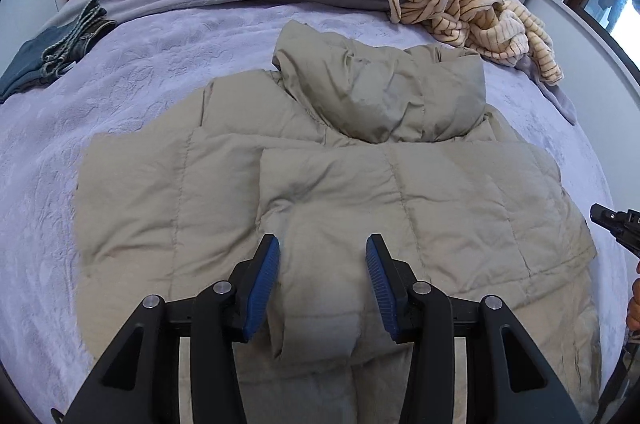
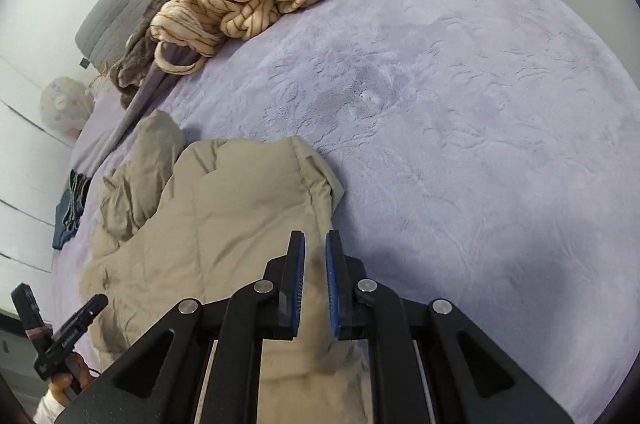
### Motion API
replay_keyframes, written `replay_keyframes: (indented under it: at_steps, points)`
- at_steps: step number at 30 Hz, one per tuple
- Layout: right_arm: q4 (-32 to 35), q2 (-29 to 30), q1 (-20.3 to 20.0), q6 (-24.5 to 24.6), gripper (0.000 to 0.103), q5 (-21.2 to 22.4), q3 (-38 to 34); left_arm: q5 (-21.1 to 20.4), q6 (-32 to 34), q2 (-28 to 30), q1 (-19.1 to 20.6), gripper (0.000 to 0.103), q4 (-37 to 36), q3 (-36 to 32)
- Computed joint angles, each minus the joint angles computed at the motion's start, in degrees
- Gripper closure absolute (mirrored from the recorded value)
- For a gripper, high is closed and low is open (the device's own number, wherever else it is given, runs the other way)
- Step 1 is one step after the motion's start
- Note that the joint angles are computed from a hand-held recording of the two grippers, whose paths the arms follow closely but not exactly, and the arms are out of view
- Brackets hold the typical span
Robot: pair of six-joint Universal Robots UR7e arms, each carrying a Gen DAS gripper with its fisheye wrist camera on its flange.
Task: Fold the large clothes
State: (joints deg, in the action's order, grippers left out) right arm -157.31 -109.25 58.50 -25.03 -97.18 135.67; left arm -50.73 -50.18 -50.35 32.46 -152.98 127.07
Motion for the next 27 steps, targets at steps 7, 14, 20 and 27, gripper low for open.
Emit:
replay_keyframes:
  at_steps: [7, 14, 20, 27]
  points:
    - [-3.25, 2.06, -0.15, -5.58, 0.095, -5.60, 5.07, -0.36, -4.38, 1.12, 0.20, 0.055, 0.42, 2.83]
    - [-6.63, 4.23, -0.39, -7.25, 0.097, -6.14, 5.58, 0.13, -4.60, 0.81, 0.12, 0.055, 0.54, 3.53]
    - [0.38, -0.91, 0.64, -3.64, 0.092, -8.22, 5.11, -1.04, -12.07, -4.28, -1.57, 0.055, 10.93, 3.70]
    - [11.00, -8.06, 1.55, 0.78, 0.092, -8.48, 5.32, -5.31, -18.03, -8.39, -5.45, 0.055, 21.25, 2.86]
